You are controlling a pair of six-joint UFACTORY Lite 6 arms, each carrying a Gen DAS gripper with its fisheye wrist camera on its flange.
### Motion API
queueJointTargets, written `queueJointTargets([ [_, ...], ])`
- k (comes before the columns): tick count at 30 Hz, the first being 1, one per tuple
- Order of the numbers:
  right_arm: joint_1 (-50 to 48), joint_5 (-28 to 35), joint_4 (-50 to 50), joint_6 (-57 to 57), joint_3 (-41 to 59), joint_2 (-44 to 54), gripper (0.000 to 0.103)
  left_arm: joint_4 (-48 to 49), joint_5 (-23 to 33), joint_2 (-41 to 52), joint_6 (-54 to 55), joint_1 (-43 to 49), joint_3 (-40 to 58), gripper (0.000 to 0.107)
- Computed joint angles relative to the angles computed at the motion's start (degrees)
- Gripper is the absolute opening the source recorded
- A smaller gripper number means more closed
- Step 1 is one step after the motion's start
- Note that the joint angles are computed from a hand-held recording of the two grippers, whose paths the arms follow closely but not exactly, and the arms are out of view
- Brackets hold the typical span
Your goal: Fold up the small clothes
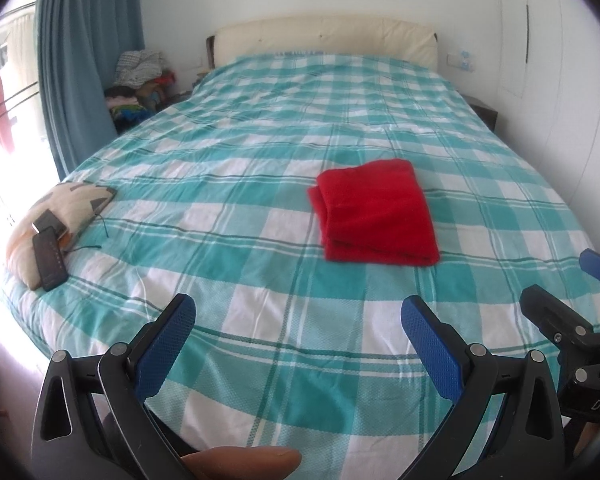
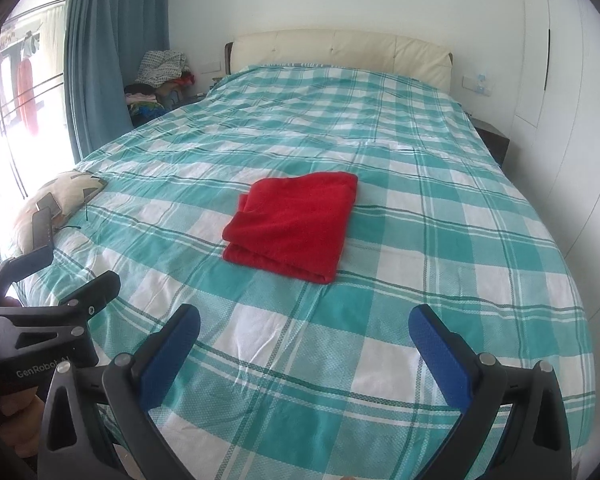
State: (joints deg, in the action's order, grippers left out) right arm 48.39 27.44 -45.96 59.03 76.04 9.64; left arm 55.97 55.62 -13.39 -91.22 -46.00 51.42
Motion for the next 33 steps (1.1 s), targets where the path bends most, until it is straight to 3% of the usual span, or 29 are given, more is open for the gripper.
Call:
queueJointTargets([
  [7, 0.25, 1.31, -1.57, 1.52, 0.09, -0.26, 0.103, -0.12, 1.78, 0.59, 0.30, -0.63, 0.86, 0.103],
  [22, -1.52, 1.03, -3.14, 3.67, -2.44, -0.11, 0.103, -0.10, -2.08, 0.89, -0.77, 0.71, 0.50, 0.103],
  [33, -2.02, 0.50, -2.94, 3.43, -2.60, 0.22, 0.103, 1.47, -0.08, 1.76, -1.49, -0.22, 0.23, 0.103],
])
